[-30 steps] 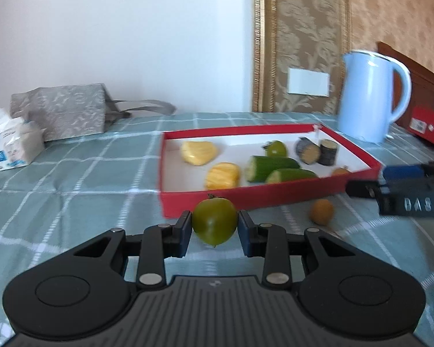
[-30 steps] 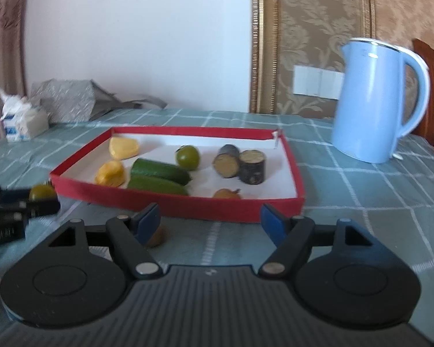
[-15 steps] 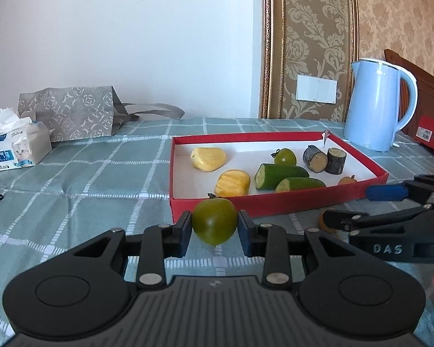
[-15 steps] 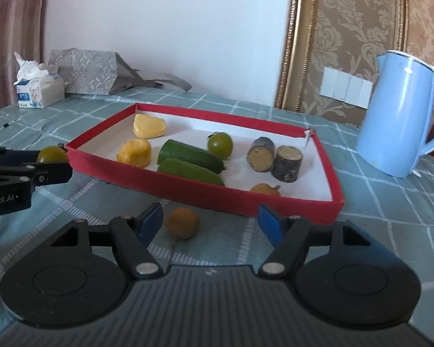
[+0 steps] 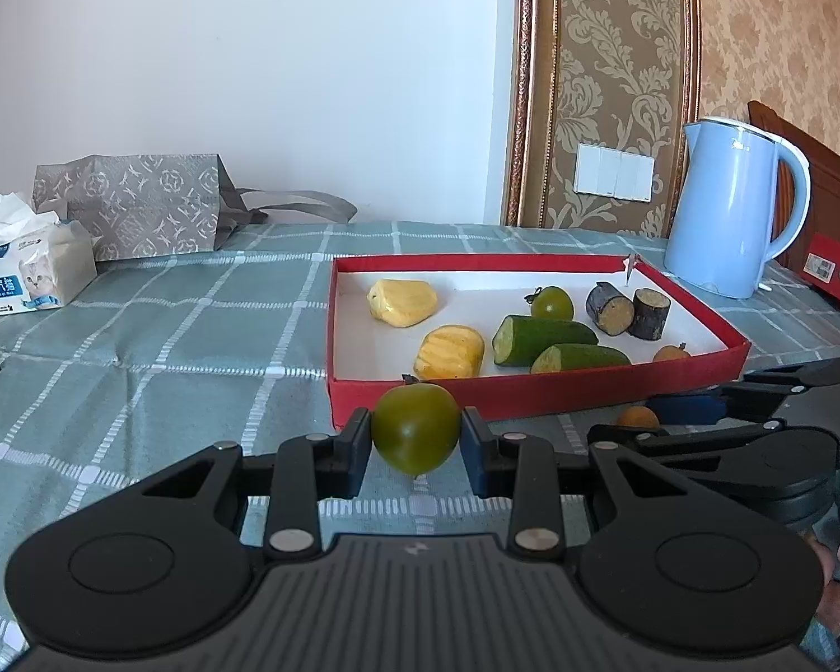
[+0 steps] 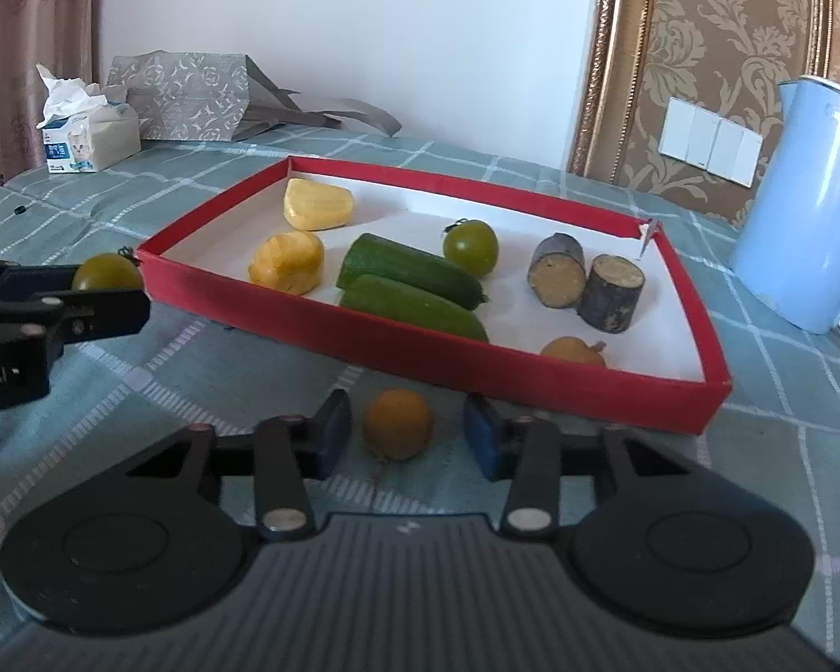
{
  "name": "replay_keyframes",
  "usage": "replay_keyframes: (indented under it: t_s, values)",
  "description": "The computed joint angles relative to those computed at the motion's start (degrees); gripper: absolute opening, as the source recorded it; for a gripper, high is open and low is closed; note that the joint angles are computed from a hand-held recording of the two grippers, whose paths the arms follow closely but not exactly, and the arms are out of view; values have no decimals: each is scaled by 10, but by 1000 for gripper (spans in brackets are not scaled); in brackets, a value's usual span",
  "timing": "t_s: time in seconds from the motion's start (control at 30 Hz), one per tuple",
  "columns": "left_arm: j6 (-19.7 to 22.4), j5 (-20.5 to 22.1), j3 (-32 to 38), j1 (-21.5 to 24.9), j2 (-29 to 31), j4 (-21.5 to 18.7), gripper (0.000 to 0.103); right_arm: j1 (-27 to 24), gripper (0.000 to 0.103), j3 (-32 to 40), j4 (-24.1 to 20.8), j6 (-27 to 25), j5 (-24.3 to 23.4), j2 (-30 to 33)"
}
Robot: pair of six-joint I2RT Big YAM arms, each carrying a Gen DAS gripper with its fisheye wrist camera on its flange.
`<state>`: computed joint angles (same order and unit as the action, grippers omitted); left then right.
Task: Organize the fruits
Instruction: 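Hold the lime in the left gripper while the right gripper grasps a brown longan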
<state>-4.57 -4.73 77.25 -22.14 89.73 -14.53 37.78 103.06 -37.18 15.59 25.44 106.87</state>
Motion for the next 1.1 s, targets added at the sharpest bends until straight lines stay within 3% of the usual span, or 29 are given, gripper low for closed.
replay_keyframes:
  t_s: [0.13,0.4,0.73,1.1]
  values:
    - [5,2,3,-1,3,-6,33,4,24,6,0,-15,-1,4]
    - [7,0,4,-3,5,-6,33,10,24,-9,9,-18,24,-5]
    - [8,-9,-3,-6,3,9,33,9,24,-93,92,11,69,-75]
    - [13,-22,10,-8,14,-7,33,-6,24,-110,104,46,80,-87]
